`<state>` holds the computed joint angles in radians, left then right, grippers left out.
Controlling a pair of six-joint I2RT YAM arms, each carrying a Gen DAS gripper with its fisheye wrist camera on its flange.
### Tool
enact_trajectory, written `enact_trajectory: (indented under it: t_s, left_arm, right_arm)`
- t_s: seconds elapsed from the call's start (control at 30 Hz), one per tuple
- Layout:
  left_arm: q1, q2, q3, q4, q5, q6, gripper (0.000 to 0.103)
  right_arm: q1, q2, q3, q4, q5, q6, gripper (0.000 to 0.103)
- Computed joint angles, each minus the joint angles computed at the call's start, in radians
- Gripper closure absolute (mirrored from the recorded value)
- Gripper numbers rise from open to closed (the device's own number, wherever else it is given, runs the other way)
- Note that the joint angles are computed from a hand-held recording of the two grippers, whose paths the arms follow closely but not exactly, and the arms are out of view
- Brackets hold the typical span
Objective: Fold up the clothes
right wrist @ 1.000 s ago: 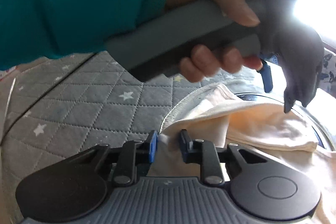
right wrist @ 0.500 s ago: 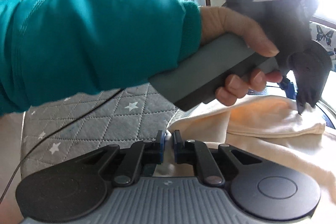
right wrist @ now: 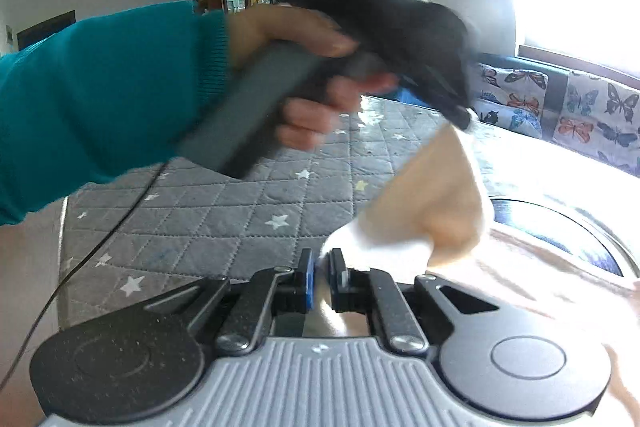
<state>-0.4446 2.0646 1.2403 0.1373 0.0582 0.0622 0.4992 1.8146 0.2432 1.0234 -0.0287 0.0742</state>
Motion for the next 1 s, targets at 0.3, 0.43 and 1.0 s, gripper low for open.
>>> enact_trajectory:
  t_s: [0.3,0.43,1.0]
  left_arm:
    - [0.103,-0.272,-0.441,0.299,-0.139,0.007,0.101]
    - [0.135,-0.327,-0.569,0.404,-0.169,0.008,0.101]
    - [0.228,-0.282,-0.770,0.549,-0.184,-0.059,0.100]
  right_arm:
    - [0.096,-0.026,-0.044,0.002,0.045,-0.036,0.096]
    - [0.129,-0.010,-0.036,-0.014,0.046,-0.060,0.096]
    - [0.210,0.095,0.150,-0.220,0.009,-0.162,0.096]
